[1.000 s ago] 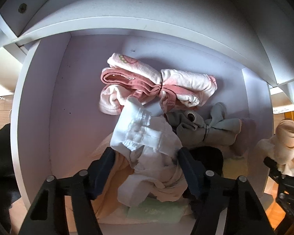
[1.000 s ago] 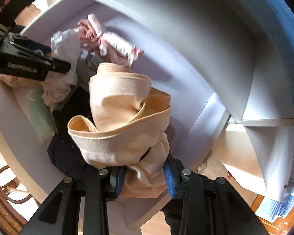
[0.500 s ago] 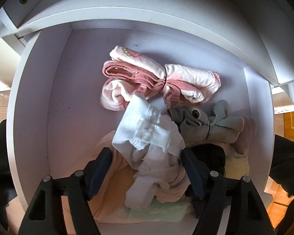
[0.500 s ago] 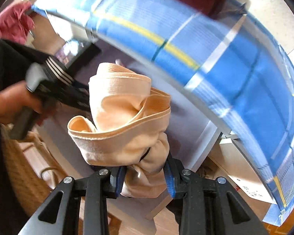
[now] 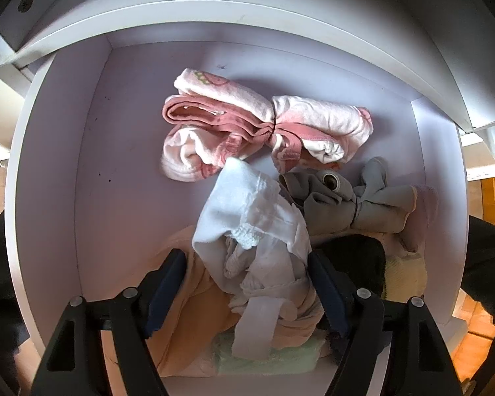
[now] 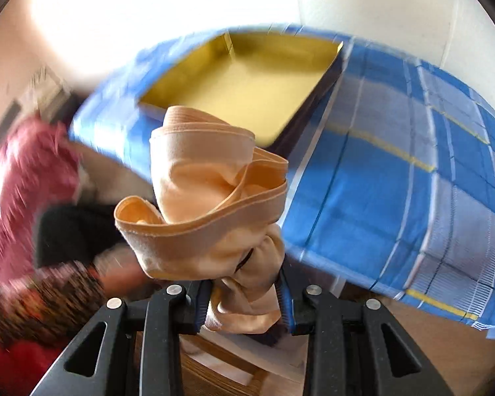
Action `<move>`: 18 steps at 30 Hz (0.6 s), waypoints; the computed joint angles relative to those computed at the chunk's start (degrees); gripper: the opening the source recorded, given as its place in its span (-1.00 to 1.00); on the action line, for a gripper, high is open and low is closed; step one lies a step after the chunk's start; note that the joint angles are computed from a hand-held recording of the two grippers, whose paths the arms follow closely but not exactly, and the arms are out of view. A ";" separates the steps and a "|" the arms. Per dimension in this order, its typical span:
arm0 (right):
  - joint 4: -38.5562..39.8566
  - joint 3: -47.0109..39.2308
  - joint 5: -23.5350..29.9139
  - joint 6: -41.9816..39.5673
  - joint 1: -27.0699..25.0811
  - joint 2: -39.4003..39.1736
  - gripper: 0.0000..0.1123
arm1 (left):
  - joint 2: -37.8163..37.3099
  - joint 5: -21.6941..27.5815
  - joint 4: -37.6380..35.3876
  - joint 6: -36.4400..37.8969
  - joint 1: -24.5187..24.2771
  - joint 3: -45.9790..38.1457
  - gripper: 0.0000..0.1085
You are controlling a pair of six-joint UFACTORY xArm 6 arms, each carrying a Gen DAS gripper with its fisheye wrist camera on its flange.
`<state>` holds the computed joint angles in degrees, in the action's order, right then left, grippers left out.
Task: Organize soft objects
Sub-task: 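Lift the peach cloth bag with the right gripper up to the gold tray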
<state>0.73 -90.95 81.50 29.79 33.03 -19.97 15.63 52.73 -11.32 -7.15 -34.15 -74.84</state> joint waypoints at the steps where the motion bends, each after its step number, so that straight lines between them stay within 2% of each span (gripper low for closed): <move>1: -0.01 -1.96 0.31 -0.07 -0.81 0.70 -0.40 | 0.01 0.04 0.09 0.02 -0.02 -0.06 0.41; 5: -2.59 -13.86 4.21 0.81 -4.12 6.83 -0.40 | -0.08 0.32 0.18 -0.09 -0.03 -0.23 0.41; 11: -1.39 -29.85 6.74 2.07 -10.64 17.37 -0.40 | 0.39 0.09 0.21 -0.52 -0.42 -0.51 0.41; 18: 2.79 -56.88 13.14 5.25 -14.62 39.83 -0.40 | 0.20 0.07 -0.24 -0.33 -0.36 -0.23 0.41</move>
